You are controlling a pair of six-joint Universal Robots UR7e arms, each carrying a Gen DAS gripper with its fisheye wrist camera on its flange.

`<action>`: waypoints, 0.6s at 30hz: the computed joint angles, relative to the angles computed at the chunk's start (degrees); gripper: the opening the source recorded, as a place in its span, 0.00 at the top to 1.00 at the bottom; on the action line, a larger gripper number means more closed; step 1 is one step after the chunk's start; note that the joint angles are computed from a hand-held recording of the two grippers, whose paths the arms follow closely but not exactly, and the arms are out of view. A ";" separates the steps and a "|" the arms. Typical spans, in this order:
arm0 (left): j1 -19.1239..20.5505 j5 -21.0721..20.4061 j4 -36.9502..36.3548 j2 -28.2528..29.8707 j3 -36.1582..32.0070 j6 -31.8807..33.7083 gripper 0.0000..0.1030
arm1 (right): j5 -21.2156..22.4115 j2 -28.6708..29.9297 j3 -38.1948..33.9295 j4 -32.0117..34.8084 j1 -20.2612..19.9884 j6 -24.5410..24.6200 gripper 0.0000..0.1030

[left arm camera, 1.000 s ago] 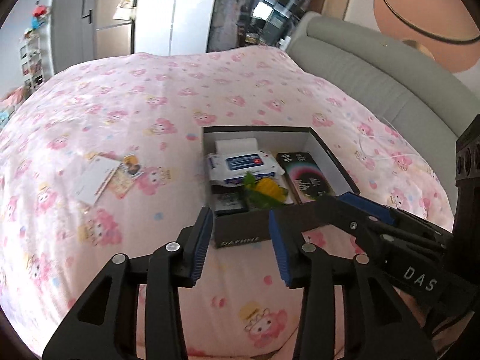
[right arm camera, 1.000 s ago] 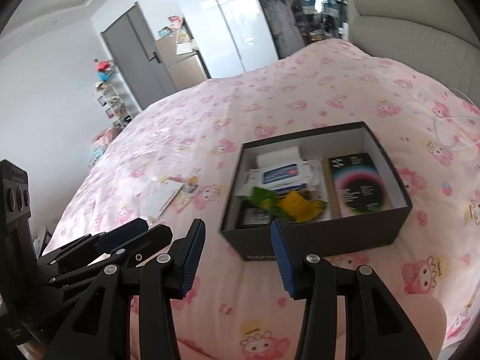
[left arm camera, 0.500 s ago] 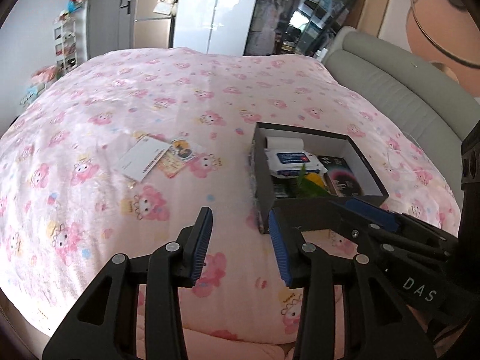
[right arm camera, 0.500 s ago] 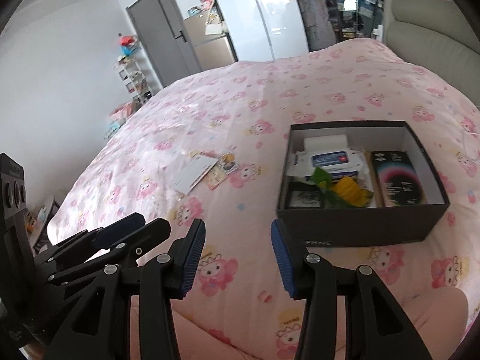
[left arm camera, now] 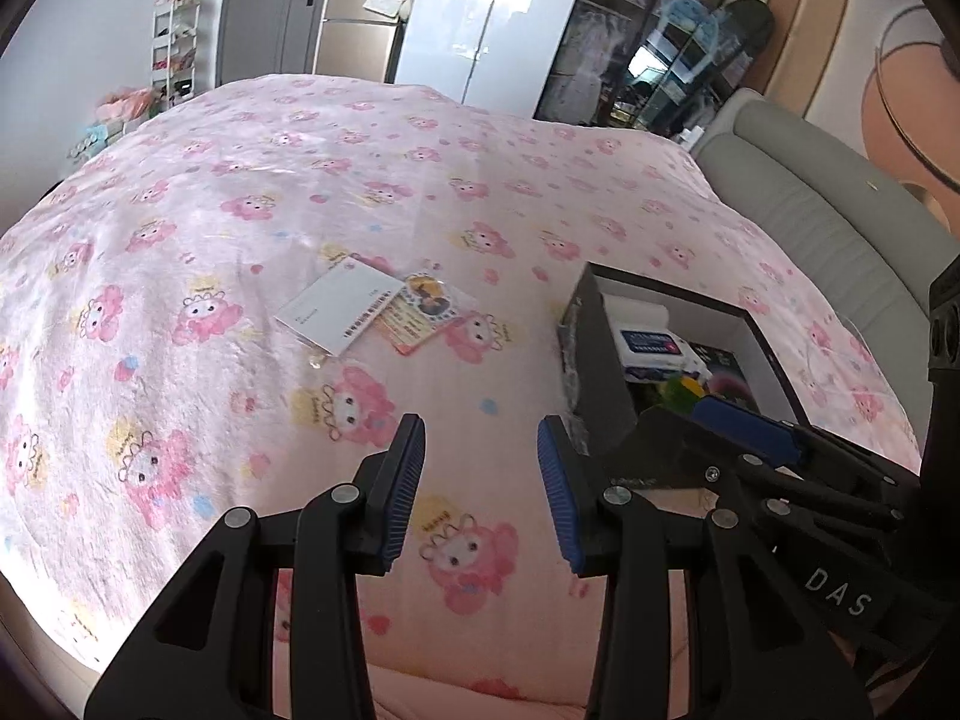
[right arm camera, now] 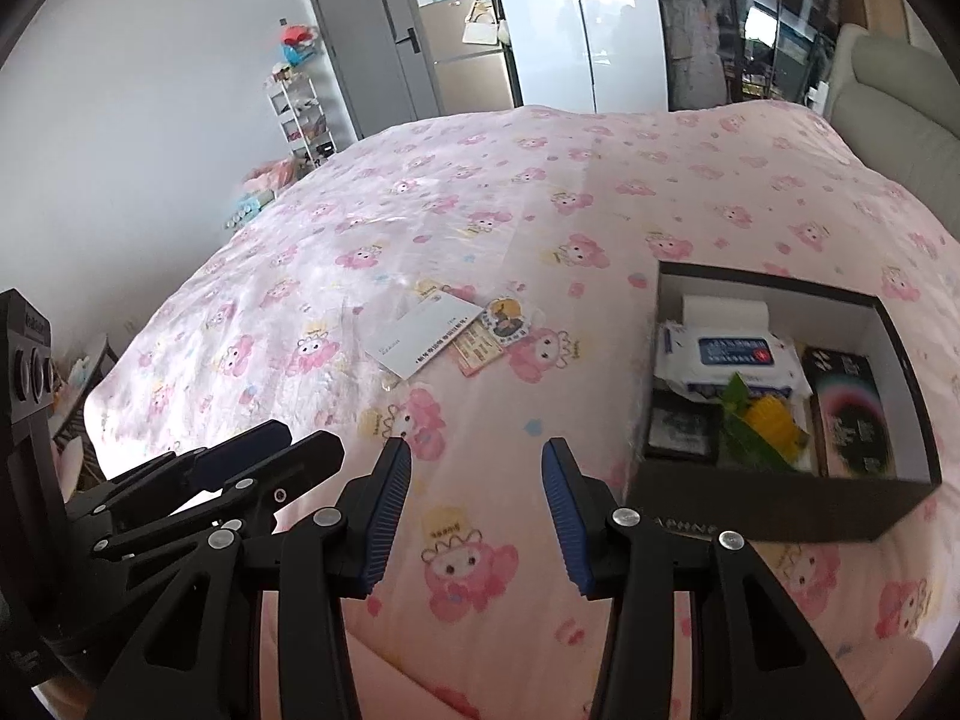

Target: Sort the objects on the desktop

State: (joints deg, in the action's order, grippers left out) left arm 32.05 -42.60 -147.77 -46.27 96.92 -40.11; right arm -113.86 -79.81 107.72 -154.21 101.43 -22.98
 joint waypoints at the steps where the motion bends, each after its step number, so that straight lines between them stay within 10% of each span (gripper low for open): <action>1: 0.61 -0.29 -0.83 -0.04 -0.03 0.42 0.62 | 0.10 0.84 -0.74 0.36 0.05 0.18 0.60; 18: 19.23 -6.62 -1.00 5.99 -12.71 -8.86 0.66 | 0.46 25.45 -22.72 9.03 -2.98 3.36 0.61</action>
